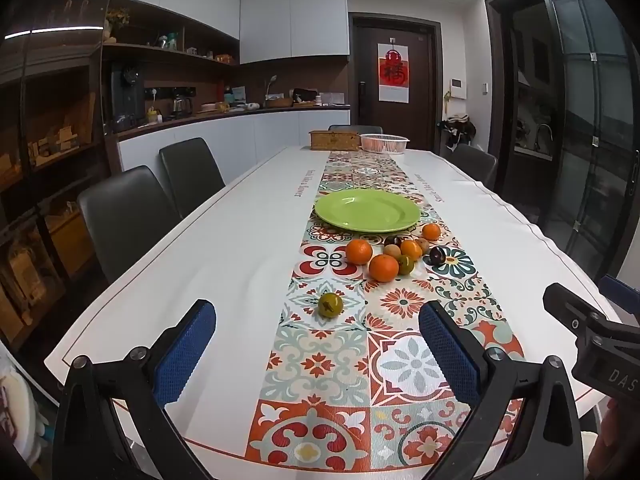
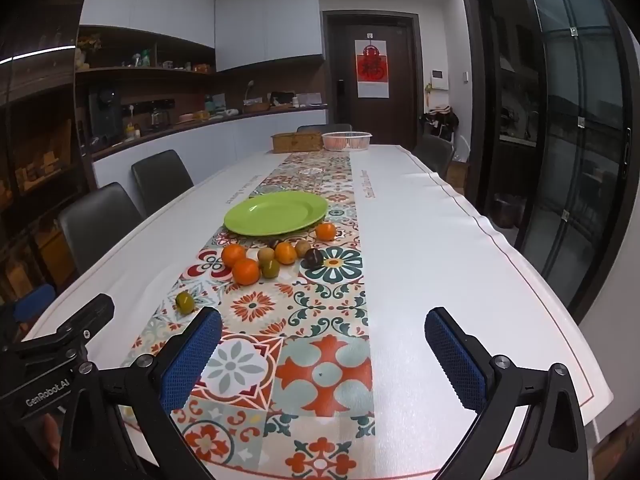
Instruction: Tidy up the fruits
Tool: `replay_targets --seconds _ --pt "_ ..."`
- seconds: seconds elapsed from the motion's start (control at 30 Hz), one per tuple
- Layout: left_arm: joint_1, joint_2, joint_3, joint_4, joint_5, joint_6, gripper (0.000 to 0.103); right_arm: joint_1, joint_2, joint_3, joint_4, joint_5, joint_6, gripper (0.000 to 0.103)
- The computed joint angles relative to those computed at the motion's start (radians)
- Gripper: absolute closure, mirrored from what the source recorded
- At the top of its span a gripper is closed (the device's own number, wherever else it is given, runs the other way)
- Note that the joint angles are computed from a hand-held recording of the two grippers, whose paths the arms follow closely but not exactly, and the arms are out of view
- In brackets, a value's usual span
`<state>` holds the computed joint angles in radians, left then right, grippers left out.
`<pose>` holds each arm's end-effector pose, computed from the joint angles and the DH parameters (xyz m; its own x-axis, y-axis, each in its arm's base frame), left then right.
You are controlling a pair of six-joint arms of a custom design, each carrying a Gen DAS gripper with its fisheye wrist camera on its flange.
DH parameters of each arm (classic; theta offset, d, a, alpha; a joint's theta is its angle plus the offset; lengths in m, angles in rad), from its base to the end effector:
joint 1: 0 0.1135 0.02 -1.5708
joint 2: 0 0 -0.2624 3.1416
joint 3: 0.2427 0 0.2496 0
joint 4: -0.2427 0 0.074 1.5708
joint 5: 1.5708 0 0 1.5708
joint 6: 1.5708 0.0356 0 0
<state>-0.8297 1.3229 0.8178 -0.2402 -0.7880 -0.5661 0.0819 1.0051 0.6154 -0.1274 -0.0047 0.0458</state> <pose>0.2006 -0.1818 0.2359 -0.4768 -0.0392 -0.8781 -0.1033 0.9946 0.0116 0.2208 0.0183 0.2443 -0.4961 0.0052 -0.8682 -0.0632 0.9971 0.0421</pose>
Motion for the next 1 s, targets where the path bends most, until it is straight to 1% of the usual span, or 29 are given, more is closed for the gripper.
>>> replay_targets --seconds 0.17,0.37,0.47,1.0 --pt "-0.003 0.0 0.001 -0.003 -0.003 -0.001 0.0 -0.013 0.001 0.006 -0.008 -0.015 -0.004 0.0" --pt "-0.002 -0.002 0.006 -0.007 -0.003 0.001 0.0 0.001 -0.003 0.002 -0.007 -0.004 0.002 0.0" --pt "-0.004 -0.002 0.005 -0.006 -0.005 0.0 0.0 0.006 0.012 -0.006 0.016 -0.002 0.003 0.0" --pt "-0.007 -0.007 0.005 -0.01 -0.008 -0.002 0.0 0.003 0.006 -0.005 0.008 -0.005 0.005 0.0"
